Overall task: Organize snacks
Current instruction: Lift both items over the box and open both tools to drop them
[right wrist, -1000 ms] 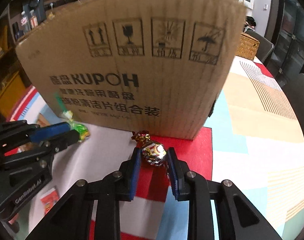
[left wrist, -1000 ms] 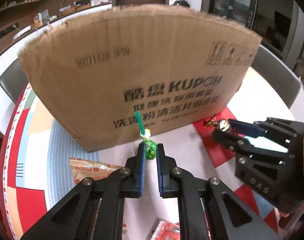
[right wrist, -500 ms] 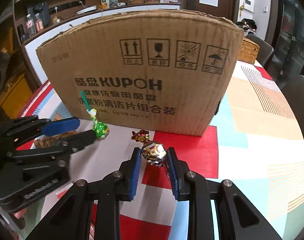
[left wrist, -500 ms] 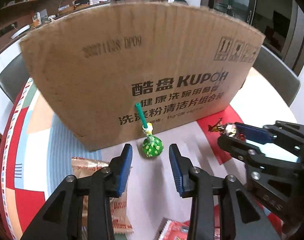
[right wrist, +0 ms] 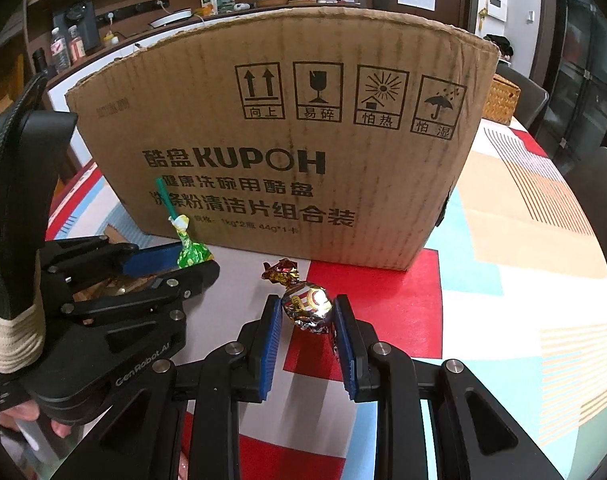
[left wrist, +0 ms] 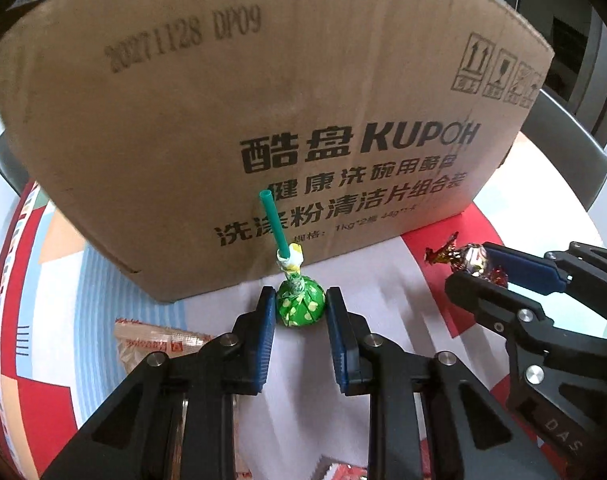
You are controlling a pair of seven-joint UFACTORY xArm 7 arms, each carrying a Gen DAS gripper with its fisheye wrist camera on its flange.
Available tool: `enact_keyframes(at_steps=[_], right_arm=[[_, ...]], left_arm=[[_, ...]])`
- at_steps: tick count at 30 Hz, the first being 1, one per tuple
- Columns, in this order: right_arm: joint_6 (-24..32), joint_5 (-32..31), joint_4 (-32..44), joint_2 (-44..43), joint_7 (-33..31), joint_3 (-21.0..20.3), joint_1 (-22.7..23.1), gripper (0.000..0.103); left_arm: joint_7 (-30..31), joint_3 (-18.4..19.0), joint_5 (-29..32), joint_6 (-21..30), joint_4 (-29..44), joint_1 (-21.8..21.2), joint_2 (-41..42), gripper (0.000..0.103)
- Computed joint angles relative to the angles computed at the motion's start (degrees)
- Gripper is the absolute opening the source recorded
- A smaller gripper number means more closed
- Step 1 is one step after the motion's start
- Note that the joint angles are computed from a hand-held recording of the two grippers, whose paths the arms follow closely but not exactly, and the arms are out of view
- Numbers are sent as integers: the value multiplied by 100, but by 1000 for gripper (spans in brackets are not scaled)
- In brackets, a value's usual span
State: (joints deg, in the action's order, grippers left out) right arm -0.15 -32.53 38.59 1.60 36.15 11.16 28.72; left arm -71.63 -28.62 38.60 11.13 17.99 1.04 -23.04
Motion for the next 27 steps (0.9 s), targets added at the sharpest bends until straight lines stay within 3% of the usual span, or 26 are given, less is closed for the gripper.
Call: enact_keyframes(at_steps=[5, 7, 12, 18, 22, 27], right_arm=[[-38, 534, -121, -170, -471, 117, -58, 28], [-74, 871, -223, -308, -748, 171, -70, 28], [-158, 1468, -468, -687, -1227, 317, -130, 27], [-207, 2043, -686, -1180, -1615, 463, -150, 27], [-266, 2301, -738, -1452, -1769, 494, -130, 27], [-353, 2492, -744, -1751, -1881, 565, -160, 27]], left_arm=[[303, 377, -599, 224, -289, -662, -658, 26], [423, 451, -942, 468, -509, -1056, -1151, 26], [717, 488, -1481, 1010, -685, -1571, -2019, 26], [897, 384, -1814, 1598, -699, -1928, -2858, 26], [827, 150, -1773, 1520, -662, -1757, -3003, 26], [1013, 162, -1784, 1894, -583, -1924, -3653, 26]])
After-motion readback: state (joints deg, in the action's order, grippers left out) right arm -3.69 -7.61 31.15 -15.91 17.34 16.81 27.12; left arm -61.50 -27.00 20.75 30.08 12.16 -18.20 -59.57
